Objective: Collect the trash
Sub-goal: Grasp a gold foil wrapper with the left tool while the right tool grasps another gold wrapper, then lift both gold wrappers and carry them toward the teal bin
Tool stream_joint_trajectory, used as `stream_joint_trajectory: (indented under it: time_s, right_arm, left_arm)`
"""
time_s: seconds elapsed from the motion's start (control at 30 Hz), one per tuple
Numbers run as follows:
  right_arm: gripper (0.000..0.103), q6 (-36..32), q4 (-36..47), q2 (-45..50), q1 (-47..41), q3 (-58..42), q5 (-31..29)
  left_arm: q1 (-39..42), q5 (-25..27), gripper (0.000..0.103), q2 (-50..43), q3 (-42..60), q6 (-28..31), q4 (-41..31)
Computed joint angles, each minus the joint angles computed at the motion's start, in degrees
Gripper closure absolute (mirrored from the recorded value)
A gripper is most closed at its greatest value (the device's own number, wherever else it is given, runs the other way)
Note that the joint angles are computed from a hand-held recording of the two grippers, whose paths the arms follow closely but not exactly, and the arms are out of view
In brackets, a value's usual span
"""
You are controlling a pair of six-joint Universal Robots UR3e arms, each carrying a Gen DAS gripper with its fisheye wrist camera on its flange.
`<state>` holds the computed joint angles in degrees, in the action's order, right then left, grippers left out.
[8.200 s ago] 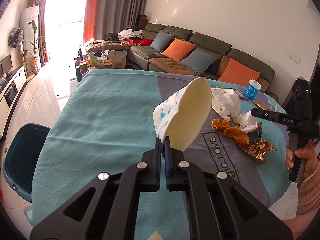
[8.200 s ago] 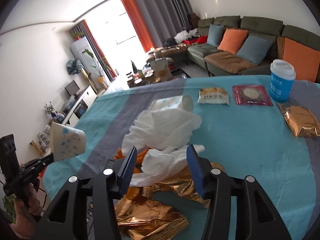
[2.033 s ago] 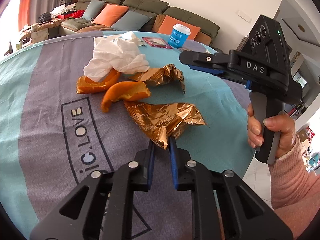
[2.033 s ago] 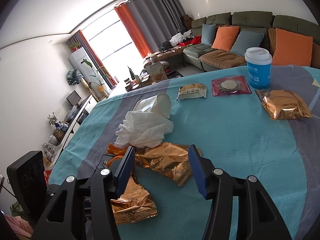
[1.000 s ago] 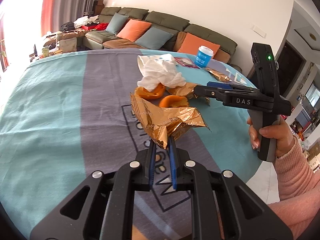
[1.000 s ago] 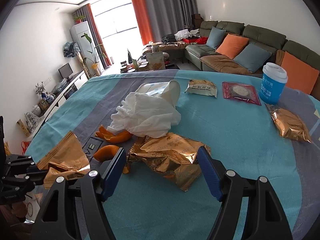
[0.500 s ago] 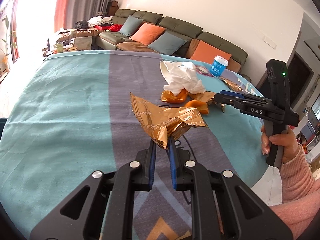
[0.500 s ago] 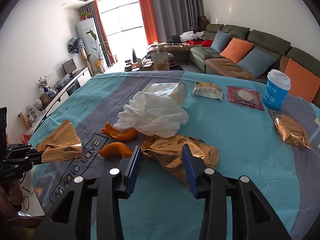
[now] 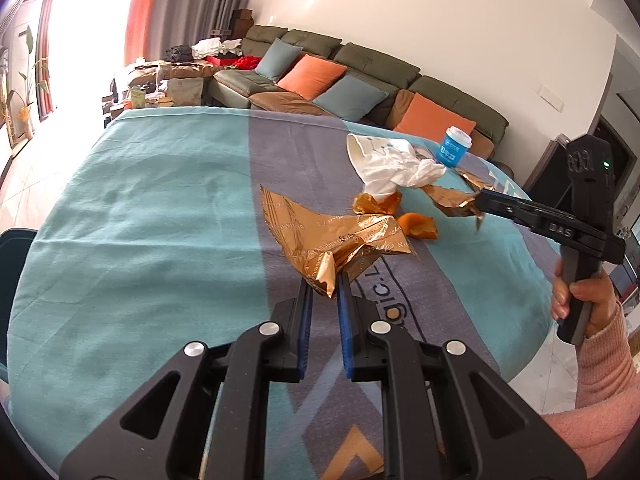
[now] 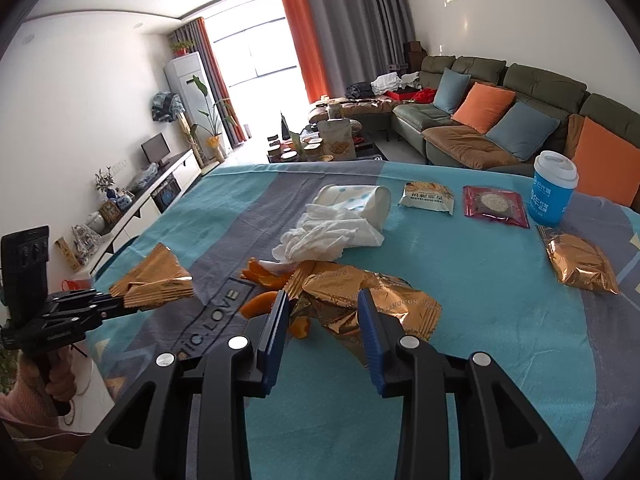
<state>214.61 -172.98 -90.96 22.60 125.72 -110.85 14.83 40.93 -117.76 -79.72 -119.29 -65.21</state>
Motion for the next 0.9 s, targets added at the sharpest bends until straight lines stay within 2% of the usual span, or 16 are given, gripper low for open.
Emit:
stream_joint_trajectory:
  time_s: [0.2,0.43,0.77,0.9]
  right_arm:
    - [0.070,-0.04,-0.70,-1.51,1.23,-0.43,0.97]
    - [0.070,-1.62,-2.03,1.25,3.48,-4.63,1.79]
    - [0.070,-5.26,-6.39,12.34,3.62,-15.01,8.41]
    - [0.070,-6.65,-5.73,17.54,3.87,-21.79,10.88]
  left_arm:
    - [1.28,-0.66,0.090,0.25,0.42,-0.31,-0.49]
    - [3.18,-1.58,0.090,0.62,0.54,-0.50,-0.39]
    - [6.61,-1.92,0.090,0.62,1.10,-1.91,1.30]
    - [8.09,-1.91,0.090,0.35,1.40,-2.88,2.26]
